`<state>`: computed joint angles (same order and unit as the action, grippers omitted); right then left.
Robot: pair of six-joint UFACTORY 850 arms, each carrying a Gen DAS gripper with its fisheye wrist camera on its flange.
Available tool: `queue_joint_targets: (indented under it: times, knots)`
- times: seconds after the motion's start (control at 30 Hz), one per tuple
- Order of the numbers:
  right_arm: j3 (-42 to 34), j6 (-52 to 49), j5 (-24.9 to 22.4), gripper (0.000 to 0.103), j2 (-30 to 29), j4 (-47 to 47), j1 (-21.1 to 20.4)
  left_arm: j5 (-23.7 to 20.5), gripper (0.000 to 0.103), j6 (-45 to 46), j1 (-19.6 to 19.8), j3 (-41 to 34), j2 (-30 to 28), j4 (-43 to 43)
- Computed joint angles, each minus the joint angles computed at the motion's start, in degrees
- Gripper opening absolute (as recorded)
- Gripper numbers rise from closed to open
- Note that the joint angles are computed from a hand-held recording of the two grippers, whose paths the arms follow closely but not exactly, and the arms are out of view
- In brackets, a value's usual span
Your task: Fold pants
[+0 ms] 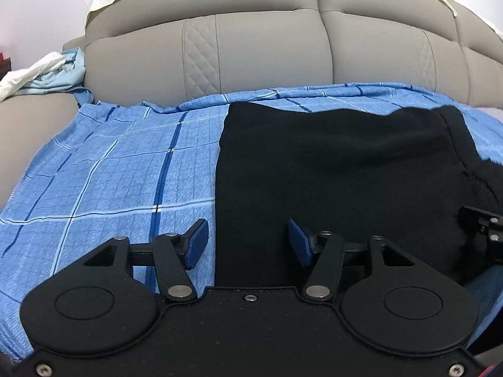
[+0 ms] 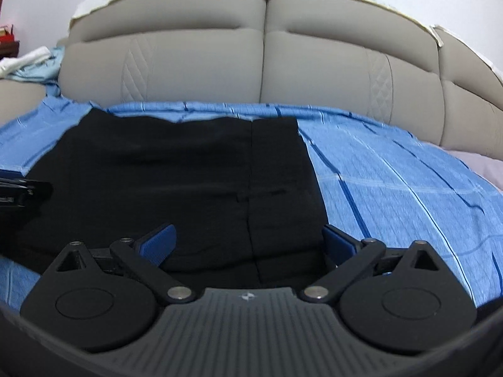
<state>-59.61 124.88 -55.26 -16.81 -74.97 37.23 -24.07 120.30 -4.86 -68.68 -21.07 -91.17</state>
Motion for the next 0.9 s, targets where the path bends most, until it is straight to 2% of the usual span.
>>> queue_joint_targets:
  times: [0.17,0.27,0.37,0.43,0.57,0.67,0.73,0.8,0.9]
  knots:
    - [2.08,2.82,2.21,0.103,1.58,0.32,0.14,-0.85,0.061,2.65,0.96,2.29,1.33,-1.54]
    - [3.75,5.07,5.21,0.103,3.05,-0.33,-0.25,-2.01,0.064,0.33,2.0,3.39,1.96,-0.45]
    - [4.62,2.45,7.95,0.103,4.51,0.2,-0.74,-2.77,0.066,-4.85,2.88,3.34,2.6,4.56]
    - [4.99,-0.05,9.24,0.103,5.9,1.16,-1.11,-4.11,0.067,-12.17,3.4,1.46,2.47,11.82]
    - [7.27,4.13,7.76,0.103,9.44,-4.15,-2.38,-9.74,0.078,-19.19,4.34,-5.22,-0.33,13.61]
    - [7.62,7.05,7.22,0.103,10.22,-6.99,-5.65,-12.8,0.079,-25.04,3.81,-12.33,-4.53,15.67]
    - [8.03,10.44,9.65,0.103,10.28,-9.96,-8.58,-14.12,0.079,-31.8,2.82,-18.12,-8.27,20.62]
    - [8.49,15.24,14.12,0.103,10.25,-13.43,-11.96,-14.69,0.079,-37.58,1.68,-22.97,-11.61,25.12]
    - [9.43,24.72,18.86,0.103,9.77,-21.37,-15.57,-15.85,0.079,-43.37,0.32,-28.5,-15.79,30.04]
